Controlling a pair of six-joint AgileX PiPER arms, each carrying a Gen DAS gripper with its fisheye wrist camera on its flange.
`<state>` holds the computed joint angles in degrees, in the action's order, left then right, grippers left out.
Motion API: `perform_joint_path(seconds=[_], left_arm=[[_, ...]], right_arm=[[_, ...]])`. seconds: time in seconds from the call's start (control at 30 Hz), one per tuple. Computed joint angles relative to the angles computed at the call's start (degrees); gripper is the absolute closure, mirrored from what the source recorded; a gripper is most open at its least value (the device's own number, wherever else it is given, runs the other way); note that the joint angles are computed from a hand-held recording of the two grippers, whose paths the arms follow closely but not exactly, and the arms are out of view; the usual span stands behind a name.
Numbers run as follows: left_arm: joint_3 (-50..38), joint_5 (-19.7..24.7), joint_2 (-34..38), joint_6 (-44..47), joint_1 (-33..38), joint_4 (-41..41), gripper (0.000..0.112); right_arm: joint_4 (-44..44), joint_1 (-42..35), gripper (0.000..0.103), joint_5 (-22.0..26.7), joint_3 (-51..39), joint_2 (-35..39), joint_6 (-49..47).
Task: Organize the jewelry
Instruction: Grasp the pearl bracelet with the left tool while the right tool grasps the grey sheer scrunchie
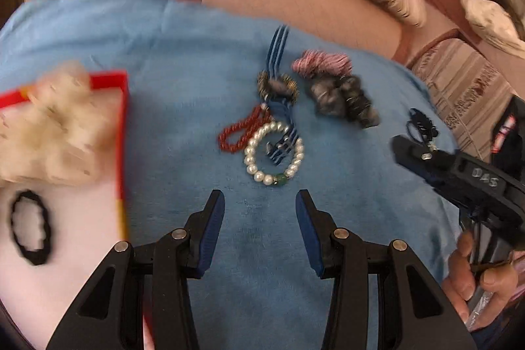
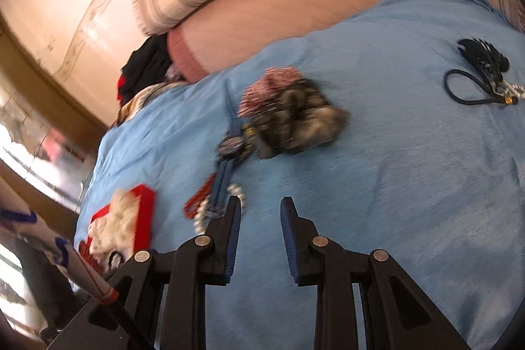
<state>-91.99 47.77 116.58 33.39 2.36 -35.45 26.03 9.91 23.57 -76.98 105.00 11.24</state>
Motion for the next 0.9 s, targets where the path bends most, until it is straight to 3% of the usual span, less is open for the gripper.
perform_joint_path(seconds=[0.3, 0.37, 0.53, 0.73, 0.77, 0.8, 0.83, 0.9], left_arm=[[-5.33, -1.31, 5.26, -4.90, -3.08, 3.62, 0.069], [-7.08, -2.34, 6.33, -8.91, -4.69, 8.29, 0.069], [-5.85, -7.96, 6.15, -13.17, -7.26, 15.14, 0.080], [-4.19, -12.89, 5.96, -16.90, -9.80, 22.49, 0.085], [-3.70, -13.69, 5.77, -17.35, -9.98, 23.18, 0.089], [-3.56, -14.08, 5.72, -17.68, -10.06, 23.84, 0.092], [-3.60, -14.20, 5.73, -17.65, -9.99, 24.05, 0.100], [-4.42, -13.58, 6.21, -16.72, -9.44, 22.33, 0.103]], right_arm=[[14.07, -6.56, 0.069, 2.38, -3.37, 4.78, -10.07], [16.19, -7.11, 0.068, 2.40, -3.95, 5.58, -11.56], [16.15, -8.37, 0.066, 3.41, -7.66, 9.08, -9.54], [17.36, -8.60, 0.067, 4.31, -13.28, 14.14, -10.01], [18.18, -8.66, 0.070, 4.74, -14.04, 14.85, -10.90], [19.39, -8.68, 0.091, 4.92, -14.37, 15.26, -11.93], [18.31, -8.41, 0.094, 4.95, -14.54, 15.33, -11.33], [13.68, -7.50, 0.097, 4.18, -14.29, 14.40, -8.15]])
